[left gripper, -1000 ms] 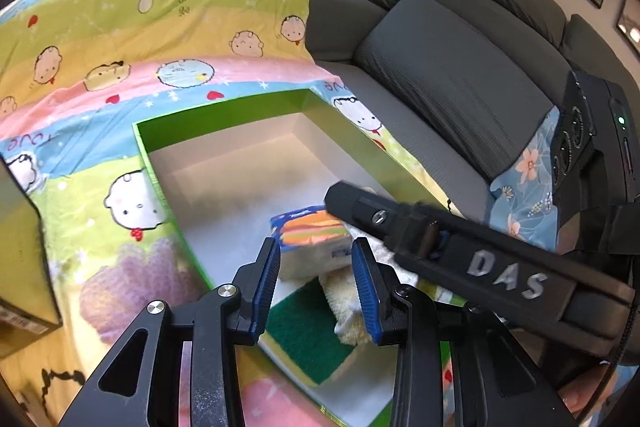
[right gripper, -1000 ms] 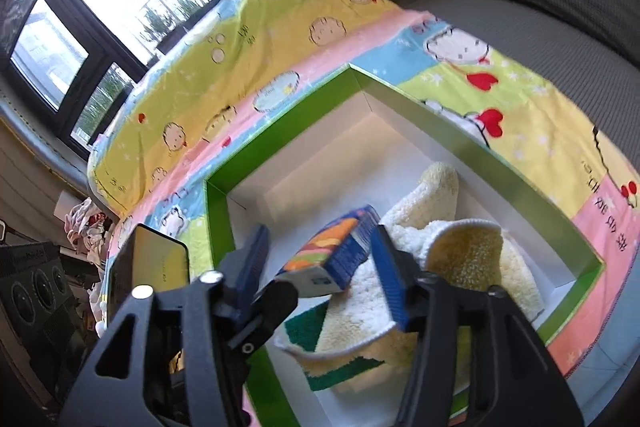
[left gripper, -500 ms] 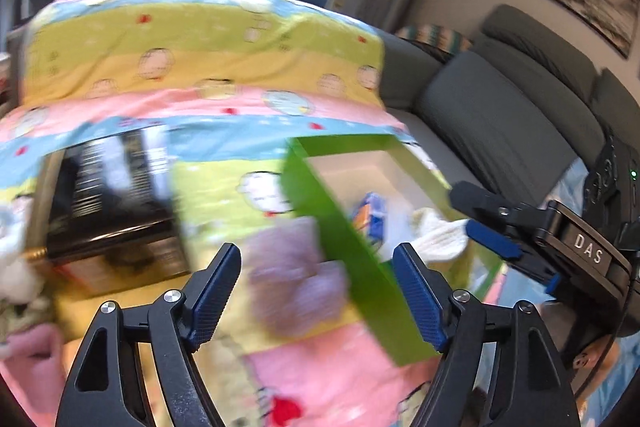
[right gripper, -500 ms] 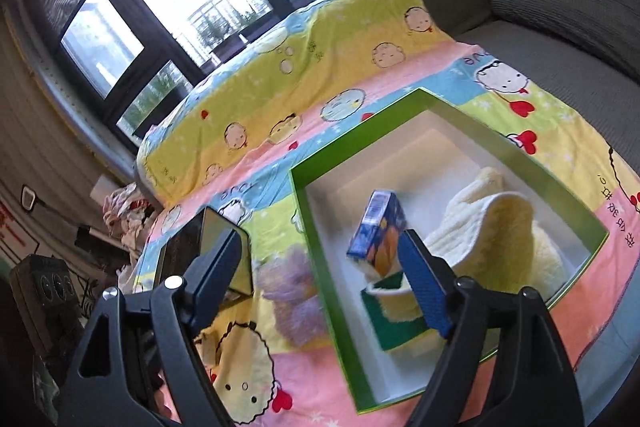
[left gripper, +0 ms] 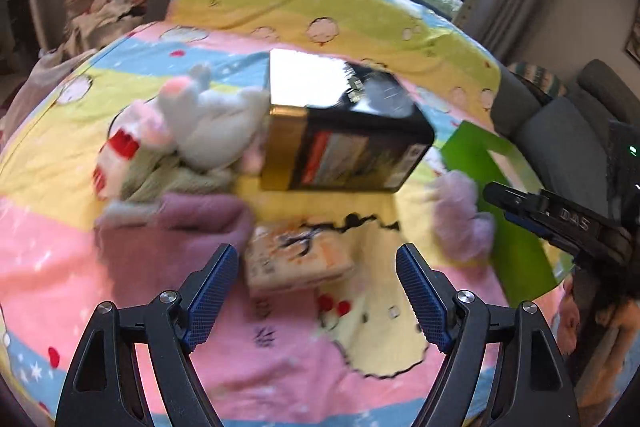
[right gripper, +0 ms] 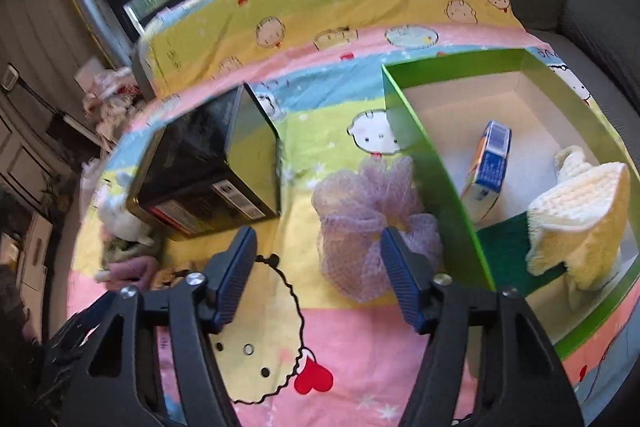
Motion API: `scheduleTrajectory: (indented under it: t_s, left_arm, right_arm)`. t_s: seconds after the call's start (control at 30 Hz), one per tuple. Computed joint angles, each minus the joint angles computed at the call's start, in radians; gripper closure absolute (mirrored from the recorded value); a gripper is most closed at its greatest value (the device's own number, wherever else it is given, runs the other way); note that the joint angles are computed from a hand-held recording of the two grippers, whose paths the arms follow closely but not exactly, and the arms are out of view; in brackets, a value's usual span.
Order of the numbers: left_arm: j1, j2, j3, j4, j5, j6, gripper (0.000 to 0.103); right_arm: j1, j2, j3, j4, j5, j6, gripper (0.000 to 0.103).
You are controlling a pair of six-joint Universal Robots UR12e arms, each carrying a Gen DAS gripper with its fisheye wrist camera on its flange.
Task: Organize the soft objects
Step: 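Move the right gripper to the purple mesh bath puff and close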
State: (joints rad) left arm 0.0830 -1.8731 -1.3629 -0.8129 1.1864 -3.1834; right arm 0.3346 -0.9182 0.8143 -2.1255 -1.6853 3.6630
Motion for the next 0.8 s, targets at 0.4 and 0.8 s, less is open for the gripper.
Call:
scheduleTrajectory:
  t_s: [0.4,0.8]
  left_arm:
    - [0.022,-0.003,-0.023,-0.032,0.007,-0.033,0.021]
    - [0.038,0.003,-0.03,-0.027,-0.02,-0.056,0.021]
  right_arm:
    - [0.021,0.116,-0.16,0.216,-0.133,-0.031,0.072]
    - [-0.027,-0.011,0.089,-0.075,0.27,0.043,0.101]
